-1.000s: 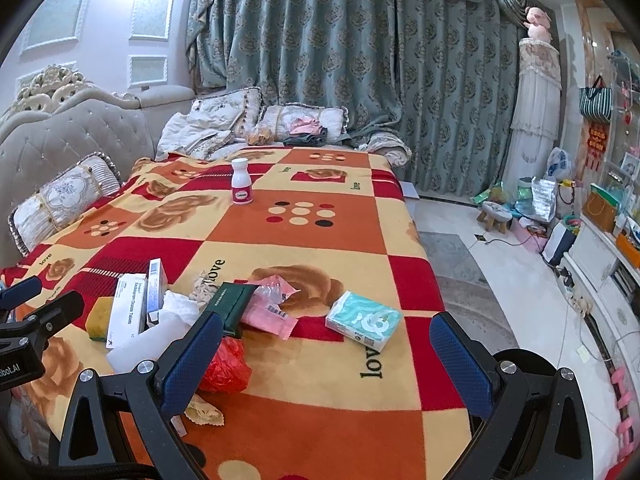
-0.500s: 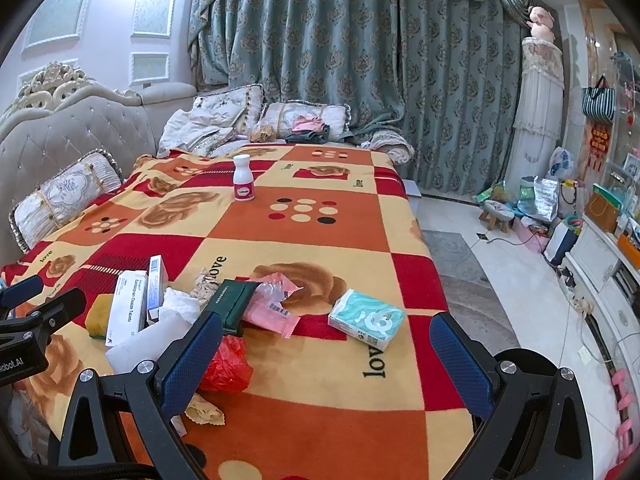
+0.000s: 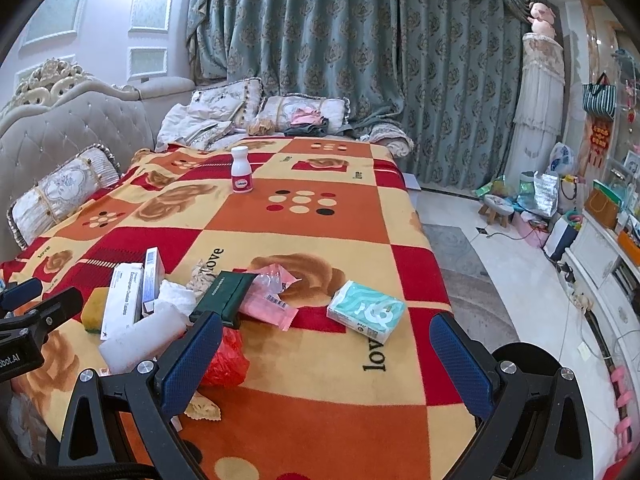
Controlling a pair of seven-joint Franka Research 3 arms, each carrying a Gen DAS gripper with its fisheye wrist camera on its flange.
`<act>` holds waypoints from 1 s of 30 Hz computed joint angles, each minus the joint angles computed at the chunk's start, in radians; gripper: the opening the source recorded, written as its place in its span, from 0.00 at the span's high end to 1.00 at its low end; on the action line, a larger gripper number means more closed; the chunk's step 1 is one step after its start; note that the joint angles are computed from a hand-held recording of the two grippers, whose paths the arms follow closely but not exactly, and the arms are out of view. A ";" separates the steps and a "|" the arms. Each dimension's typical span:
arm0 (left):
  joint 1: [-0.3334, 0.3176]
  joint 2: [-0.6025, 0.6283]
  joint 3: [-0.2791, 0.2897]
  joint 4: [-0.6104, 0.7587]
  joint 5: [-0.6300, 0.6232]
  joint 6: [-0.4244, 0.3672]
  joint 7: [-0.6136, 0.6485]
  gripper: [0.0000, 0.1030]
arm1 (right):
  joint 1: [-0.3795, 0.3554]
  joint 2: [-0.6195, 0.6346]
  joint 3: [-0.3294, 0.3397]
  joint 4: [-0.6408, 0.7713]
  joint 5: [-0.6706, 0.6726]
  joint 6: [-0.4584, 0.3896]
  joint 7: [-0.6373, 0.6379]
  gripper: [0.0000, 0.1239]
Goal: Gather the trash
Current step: 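Move both tools over the pile of trash on the blanket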
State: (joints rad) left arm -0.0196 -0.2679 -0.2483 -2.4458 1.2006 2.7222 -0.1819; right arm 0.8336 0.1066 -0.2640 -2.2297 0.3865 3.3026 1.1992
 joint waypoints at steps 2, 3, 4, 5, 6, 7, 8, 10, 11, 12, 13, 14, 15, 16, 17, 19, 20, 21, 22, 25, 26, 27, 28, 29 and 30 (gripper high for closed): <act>-0.001 0.001 0.002 -0.001 -0.007 -0.001 0.002 0.01 | -0.040 0.000 0.040 -0.001 -0.006 -0.002 0.003 0.17; 0.000 0.000 0.002 -0.002 -0.008 -0.001 0.002 0.01 | -0.044 -0.001 0.043 -0.003 -0.009 -0.002 0.006 0.17; 0.000 -0.001 0.001 -0.003 -0.009 -0.004 0.001 0.01 | -0.075 -0.002 0.073 -0.004 -0.014 -0.001 0.009 0.17; 0.000 0.000 0.002 -0.001 -0.012 -0.007 0.004 0.01 | -0.100 -0.002 0.100 -0.005 -0.018 -0.003 0.010 0.17; 0.000 0.001 0.003 -0.001 -0.014 -0.008 0.007 0.01 | -0.103 -0.001 0.102 -0.004 -0.023 -0.007 0.015 0.17; 0.000 0.001 0.003 -0.002 -0.017 -0.007 0.008 0.01 | -0.111 0.000 0.109 -0.005 -0.030 -0.011 0.020 0.17; 0.001 0.002 0.004 -0.002 -0.018 -0.006 0.009 0.01 | -0.121 0.000 0.118 -0.005 -0.039 -0.014 0.026 0.17; 0.001 0.001 0.004 -0.003 -0.022 -0.008 0.010 0.01 | -0.121 0.003 0.115 -0.003 -0.061 -0.020 0.045 0.17; 0.001 0.002 0.004 -0.003 -0.025 -0.010 0.013 0.01 | -0.125 0.003 0.118 -0.004 -0.073 -0.025 0.055 0.17; 0.001 0.003 0.004 -0.002 -0.028 -0.010 0.016 0.01 | -0.136 0.002 0.127 -0.005 -0.084 -0.027 0.063 0.17; 0.001 0.003 0.005 -0.004 -0.028 -0.009 0.016 0.01 | -0.139 0.004 0.129 -0.004 -0.097 -0.028 0.073 0.17; 0.002 0.002 0.005 -0.005 -0.028 -0.008 0.016 0.01 | -0.151 0.003 0.140 -0.005 -0.107 -0.030 0.082 0.17; 0.003 0.000 0.006 -0.008 -0.028 -0.007 0.016 0.01 | -0.165 0.002 0.153 -0.006 -0.117 -0.032 0.089 0.17; 0.004 -0.002 0.006 -0.012 -0.028 -0.007 0.015 0.01 | -0.178 0.003 0.165 -0.006 -0.126 -0.034 0.097 0.17; 0.005 -0.003 0.007 -0.014 -0.030 -0.007 0.014 0.01 | -0.194 0.003 0.180 -0.006 -0.134 -0.036 0.103 0.17; 0.008 -0.004 0.008 -0.018 -0.031 -0.005 0.013 0.01 | -0.211 0.005 0.195 -0.006 -0.152 -0.040 0.117 0.17; 0.009 -0.004 0.009 -0.019 -0.032 -0.003 0.014 0.01 | -0.223 0.006 0.207 -0.005 -0.159 -0.044 0.121 0.17; 0.010 -0.006 0.009 -0.022 -0.036 -0.004 0.017 0.01 | -0.246 0.006 0.230 -0.004 -0.163 -0.050 0.120 0.17; 0.010 -0.008 0.010 -0.026 -0.040 -0.005 0.022 0.01 | -0.287 0.008 0.273 -0.002 -0.158 -0.056 0.110 0.17; 0.014 -0.022 0.015 -0.043 -0.049 -0.002 0.047 0.01 | -0.334 0.011 0.322 0.003 -0.162 -0.070 0.104 0.17; 0.018 -0.027 0.017 -0.051 -0.047 0.002 0.058 0.01 | -0.357 0.015 0.347 0.007 -0.157 -0.077 0.094 0.17; 0.019 -0.034 0.019 -0.060 -0.052 0.003 0.072 0.01 | -0.379 0.016 0.371 0.009 -0.148 -0.083 0.083 0.17; 0.021 -0.041 0.022 -0.071 -0.059 0.007 0.089 0.01 | -0.411 0.020 0.406 0.015 -0.127 -0.092 0.061 0.17; 0.024 -0.045 0.023 -0.079 -0.064 0.012 0.101 0.01 | -0.447 0.026 0.446 0.024 -0.098 -0.106 0.032 0.17; 0.026 -0.055 0.030 -0.094 -0.077 0.020 0.124 0.01 | -0.462 0.032 0.465 0.031 -0.078 -0.117 0.013 0.17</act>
State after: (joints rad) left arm 0.0063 -0.3226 -0.2183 -2.5398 1.1233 2.7423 -0.0581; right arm 0.3714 0.1382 0.2011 -2.1985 0.3088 3.1851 1.2120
